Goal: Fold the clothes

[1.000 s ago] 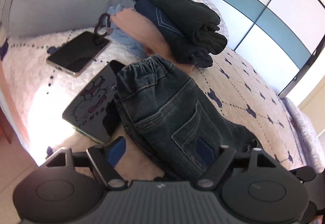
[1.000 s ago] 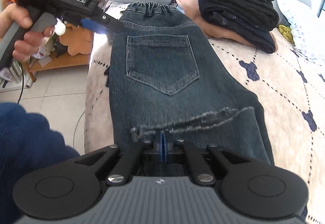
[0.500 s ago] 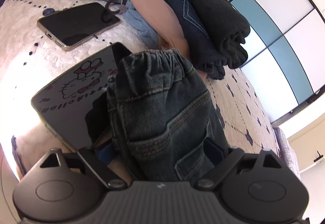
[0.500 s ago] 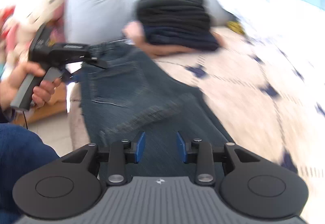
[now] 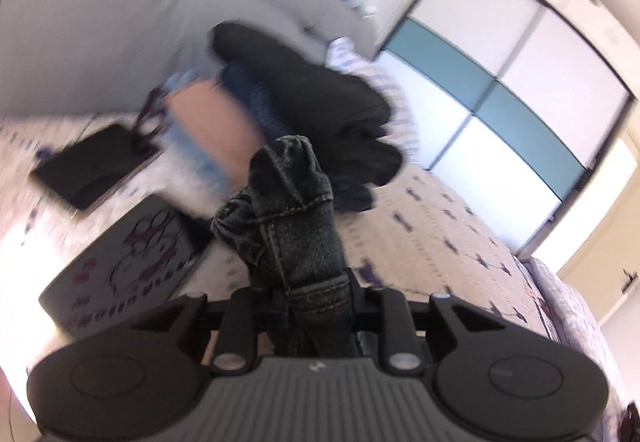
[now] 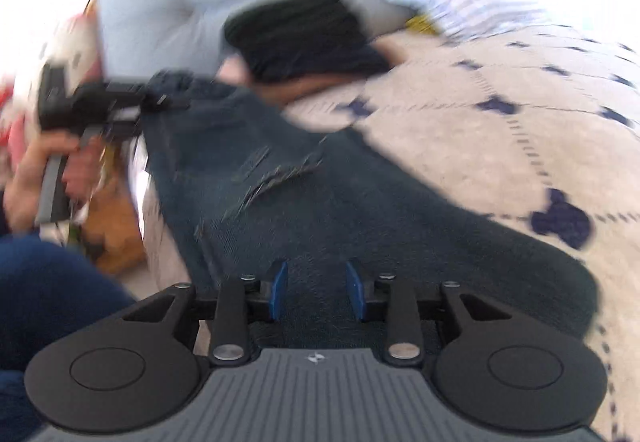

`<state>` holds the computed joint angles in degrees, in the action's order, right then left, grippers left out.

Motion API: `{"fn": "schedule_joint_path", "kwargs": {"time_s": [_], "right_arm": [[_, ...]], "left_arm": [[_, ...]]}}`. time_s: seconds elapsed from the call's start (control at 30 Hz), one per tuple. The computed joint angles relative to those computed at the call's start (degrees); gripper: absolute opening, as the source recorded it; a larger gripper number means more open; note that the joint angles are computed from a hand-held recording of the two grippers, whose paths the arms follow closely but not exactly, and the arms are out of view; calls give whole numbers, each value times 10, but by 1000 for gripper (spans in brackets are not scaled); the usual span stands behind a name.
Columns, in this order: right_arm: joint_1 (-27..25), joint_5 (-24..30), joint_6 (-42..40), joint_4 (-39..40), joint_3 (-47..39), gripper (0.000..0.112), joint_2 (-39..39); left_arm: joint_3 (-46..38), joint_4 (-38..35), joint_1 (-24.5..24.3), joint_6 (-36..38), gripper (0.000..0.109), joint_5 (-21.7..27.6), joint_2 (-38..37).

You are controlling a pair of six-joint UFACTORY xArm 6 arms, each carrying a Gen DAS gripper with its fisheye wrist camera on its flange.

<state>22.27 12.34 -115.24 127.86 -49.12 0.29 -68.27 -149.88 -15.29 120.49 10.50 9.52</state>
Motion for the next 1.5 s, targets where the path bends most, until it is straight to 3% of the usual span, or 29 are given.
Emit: {"fn": "schedule_joint_path", "kwargs": {"time_s": [0.13,0.3,0.43,0.57,0.63,0.7,0.83,0.97,1.07,1.17,1.3,1.5], "right_arm": [[-45,19,-147,206,59,36,-54],[-82,52,-158,246,141,36,-117],[-116,81,-167,298,192,37,-165],[-150,131,-72,269,224,38,-175],[-161,149,-33,253,231,39,-172],[-178,195,33,219,246,39,-173],[-216,283,136,185,272,41,-171],[-233,343,216,168,278,50,-169],[-225,342,259,146,262,53,-163],[-230,376,300,122,255,56,-158],[-201,305,293,116,229,64,-173],[-201,291,318,98,228,68,-182]], "left_arm": [[26,20,-36,94,23,40,-50],[78,178,-86,105,23,137,-104],[78,415,-148,26,24,171,-96],[50,655,-226,-62,26,130,-39],[32,775,-239,-127,28,118,-9],[6,850,-221,-207,30,164,3],[-57,877,-157,-340,35,290,25],[-74,872,-129,-406,39,351,40],[-79,879,-140,-411,39,349,50],[-87,909,-157,-417,41,336,55],[-91,920,-158,-413,51,348,55],[-72,861,-119,-388,57,399,38]]}}
